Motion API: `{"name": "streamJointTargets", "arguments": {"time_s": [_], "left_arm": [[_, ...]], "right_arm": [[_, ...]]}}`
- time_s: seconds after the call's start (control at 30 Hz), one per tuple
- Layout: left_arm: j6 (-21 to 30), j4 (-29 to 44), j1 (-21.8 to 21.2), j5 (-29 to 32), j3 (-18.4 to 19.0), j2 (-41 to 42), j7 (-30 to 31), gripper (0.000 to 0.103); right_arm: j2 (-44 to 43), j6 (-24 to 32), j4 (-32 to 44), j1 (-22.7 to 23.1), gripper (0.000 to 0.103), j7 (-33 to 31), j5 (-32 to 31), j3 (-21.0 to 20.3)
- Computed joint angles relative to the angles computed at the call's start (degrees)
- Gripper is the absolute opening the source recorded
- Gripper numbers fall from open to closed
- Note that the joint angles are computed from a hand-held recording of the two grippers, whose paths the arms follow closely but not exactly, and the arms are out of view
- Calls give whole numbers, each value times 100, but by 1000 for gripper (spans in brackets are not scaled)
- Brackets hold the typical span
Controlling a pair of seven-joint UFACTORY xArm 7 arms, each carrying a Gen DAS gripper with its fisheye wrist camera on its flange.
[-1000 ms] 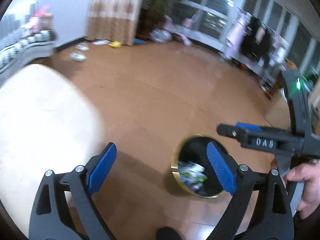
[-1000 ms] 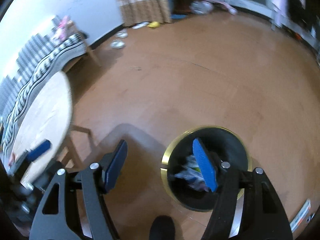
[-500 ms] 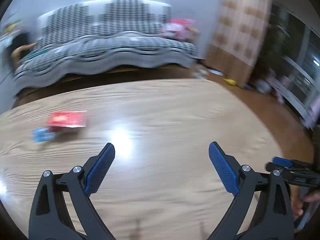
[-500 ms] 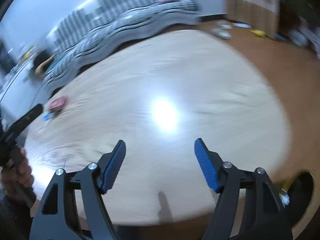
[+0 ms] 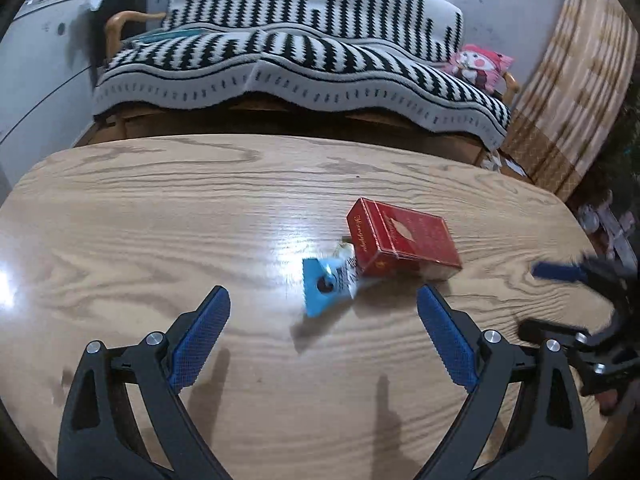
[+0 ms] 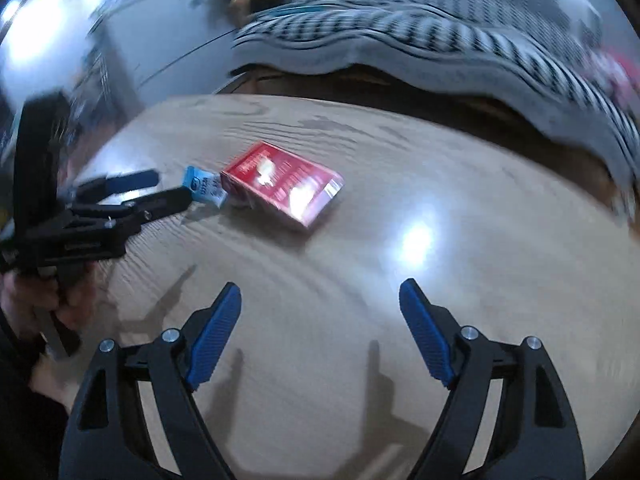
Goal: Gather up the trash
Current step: 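Grasp the blue wrapper with the left tool while the right tool grasps the red cigarette pack, then carry blue wrapper and red pack to the bin and open both tools over it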
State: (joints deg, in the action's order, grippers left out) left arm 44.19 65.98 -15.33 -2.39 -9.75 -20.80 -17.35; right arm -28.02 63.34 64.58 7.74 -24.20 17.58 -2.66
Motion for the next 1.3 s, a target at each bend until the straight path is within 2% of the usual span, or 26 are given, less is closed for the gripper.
{"name": "streamJointTargets", "arguments": {"time_s": [0.23,0.37,0.43,0.47,0.6,0.63,0.67,0.7,0.87,1.03,1.2,1.3], "left_arm": [[-342,-184,-173,-631,319,156,748,92],[-433,-192,-155,-818,363,246,940,90],[-435,-163,-163,-935,388,319,1041,82],[-446,-155,-150,-929,367,339,1053,77],[-475,-114,-256,-1277,416,372,1309,37],[-456,-107,-292,-1353,420,361,1401,31],[-411,-90,-311,-1337,373,339,1435,17],[-325,-49,-267,-1178,283,341,1334,12],[-135,-67,-242,-807,6,89,787,10],[51,-56,-411,-685,-206,-312,330,10],[275,388,-671,-345,-817,-397,-399,10],[343,886,-903,22,-1356,-121,-857,10]], "right_arm": [[1147,-598,625,274,82,-1112,45,176],[1761,-400,1120,292,82,-1453,223,290],[1820,-368,1158,237,78,-1515,266,339],[1842,-369,1162,211,66,-1508,300,353],[1622,-522,927,133,62,-1521,502,351],[1522,-548,838,113,61,-1509,516,333],[1451,-545,787,100,61,-1476,514,320],[1327,-569,693,72,61,-1404,484,307],[543,-384,263,-86,60,-1009,482,77],[-806,144,-354,-468,60,-378,-30,-213],[-2316,1198,-625,-1209,60,-50,-958,-768],[-2870,1779,-503,-1641,61,-23,-1472,-1214]]}}
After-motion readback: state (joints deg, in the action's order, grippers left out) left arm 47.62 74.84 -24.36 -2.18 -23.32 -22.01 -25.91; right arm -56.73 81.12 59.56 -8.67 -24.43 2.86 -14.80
